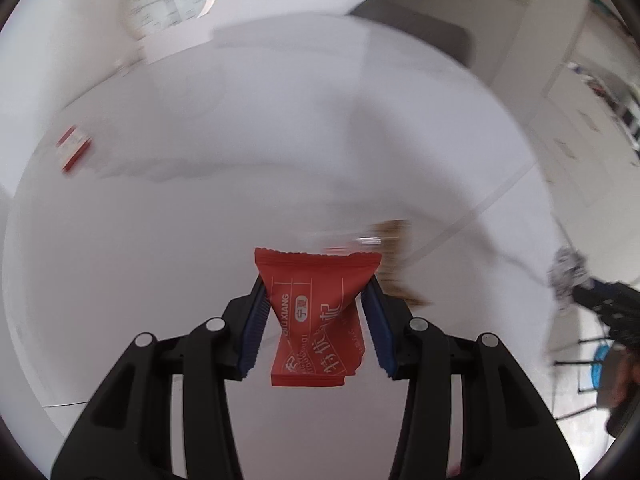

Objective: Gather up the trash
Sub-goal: 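Carry red packet and newspaper ball over the bin and open both tools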

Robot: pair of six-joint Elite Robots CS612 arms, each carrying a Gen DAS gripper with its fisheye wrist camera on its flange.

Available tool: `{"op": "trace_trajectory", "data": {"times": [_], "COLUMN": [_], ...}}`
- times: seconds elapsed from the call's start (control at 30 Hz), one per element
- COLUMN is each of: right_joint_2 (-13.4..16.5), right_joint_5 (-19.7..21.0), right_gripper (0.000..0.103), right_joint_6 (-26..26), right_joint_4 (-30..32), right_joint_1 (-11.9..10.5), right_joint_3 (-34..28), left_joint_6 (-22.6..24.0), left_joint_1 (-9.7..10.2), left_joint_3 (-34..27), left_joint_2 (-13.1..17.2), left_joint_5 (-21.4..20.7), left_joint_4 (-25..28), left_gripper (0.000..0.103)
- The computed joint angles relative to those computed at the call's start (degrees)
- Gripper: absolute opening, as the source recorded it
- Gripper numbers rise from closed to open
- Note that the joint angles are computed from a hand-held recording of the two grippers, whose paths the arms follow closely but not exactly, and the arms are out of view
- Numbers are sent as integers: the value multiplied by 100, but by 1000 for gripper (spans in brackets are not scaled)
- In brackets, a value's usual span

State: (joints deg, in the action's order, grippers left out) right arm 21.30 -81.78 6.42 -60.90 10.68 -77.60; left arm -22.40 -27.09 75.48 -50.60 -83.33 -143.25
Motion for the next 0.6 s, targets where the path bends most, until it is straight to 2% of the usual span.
{"op": "trace_trajectory", "data": {"times": [0.17,0.3,0.4,0.6], "right_joint_2": [298,547,716,973], "right_joint_5": [-482,-740,-697,-481], "right_gripper": [42,42,42,44], "right_joint_6": [177,329,430,423], "right_joint_4": [664,1154,1356,1530], "right_joint_1": [-173,-301,-395,-540], "right_joint_3": [-748,-1250,-1497,-1782], "left_joint_6": [552,1074,1423,1726], "left_joint_1": [-312,-569,-738,-1005], "left_joint_3": [-227,-458,-601,-878], "left_joint_2": [78,194,269,402], "left_joint_5": [-697,-1112,-1313,-1442], "left_joint_4": [-103,111,249,591], "left_gripper": [45,45,45,45]}}
